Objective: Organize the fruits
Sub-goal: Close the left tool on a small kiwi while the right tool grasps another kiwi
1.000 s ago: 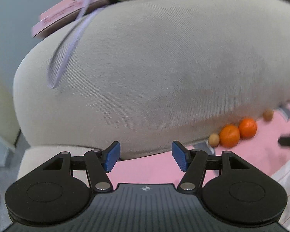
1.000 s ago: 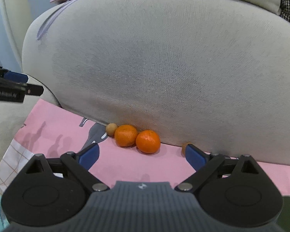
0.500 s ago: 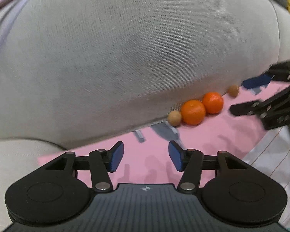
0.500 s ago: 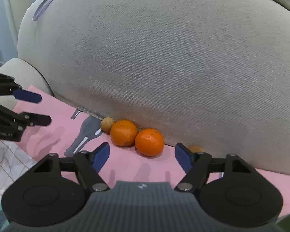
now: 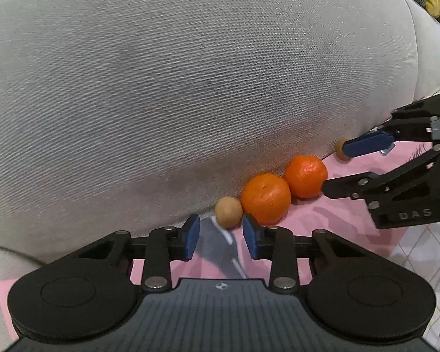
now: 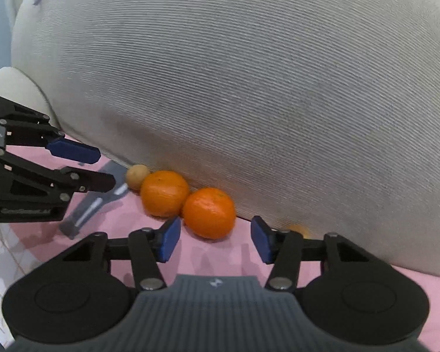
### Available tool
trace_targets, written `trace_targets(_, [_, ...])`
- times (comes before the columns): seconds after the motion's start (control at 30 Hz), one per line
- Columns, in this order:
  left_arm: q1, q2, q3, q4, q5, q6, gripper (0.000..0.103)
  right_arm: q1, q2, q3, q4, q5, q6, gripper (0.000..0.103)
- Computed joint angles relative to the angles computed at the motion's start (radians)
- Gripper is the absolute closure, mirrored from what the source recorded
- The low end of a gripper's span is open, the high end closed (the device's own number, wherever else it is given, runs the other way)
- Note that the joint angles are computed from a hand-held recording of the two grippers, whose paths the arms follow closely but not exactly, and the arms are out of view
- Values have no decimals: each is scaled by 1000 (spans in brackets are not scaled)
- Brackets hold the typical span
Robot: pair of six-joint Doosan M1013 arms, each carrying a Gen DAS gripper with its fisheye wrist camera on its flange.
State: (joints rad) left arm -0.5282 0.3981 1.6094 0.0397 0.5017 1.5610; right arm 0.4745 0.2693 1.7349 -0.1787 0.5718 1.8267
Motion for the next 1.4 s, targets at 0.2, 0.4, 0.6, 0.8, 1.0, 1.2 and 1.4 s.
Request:
trace_targets(0.2, [-4, 23, -15, -7, 3, 52, 69, -3, -21, 31, -109, 4, 114, 54])
trace_targets(0.4, [-1, 44, -20, -10, -10, 67, 70, -10, -26, 44, -164, 15, 210, 60])
trace_targets(0.6, [2, 53, -4, -47, -61, 102, 69, -15, -7, 37, -226, 36, 299, 60])
trace_targets(0.8, [0, 69, 0, -49, -83, 88, 68, -25, 29, 14, -194, 36, 307, 64])
trace_targets(1.0, [-2, 79, 10, -45, -105, 58, 74, -30, 56, -2, -162, 25, 284, 78])
trace_targets(1.2, [-24, 99, -13, 48, -87, -53, 79, -40, 65, -13, -134, 29, 256, 79])
trace_targets(1.4, [-36, 74, -6, 142, -61, -183, 79, -44, 34, -11, -112, 43, 219, 79])
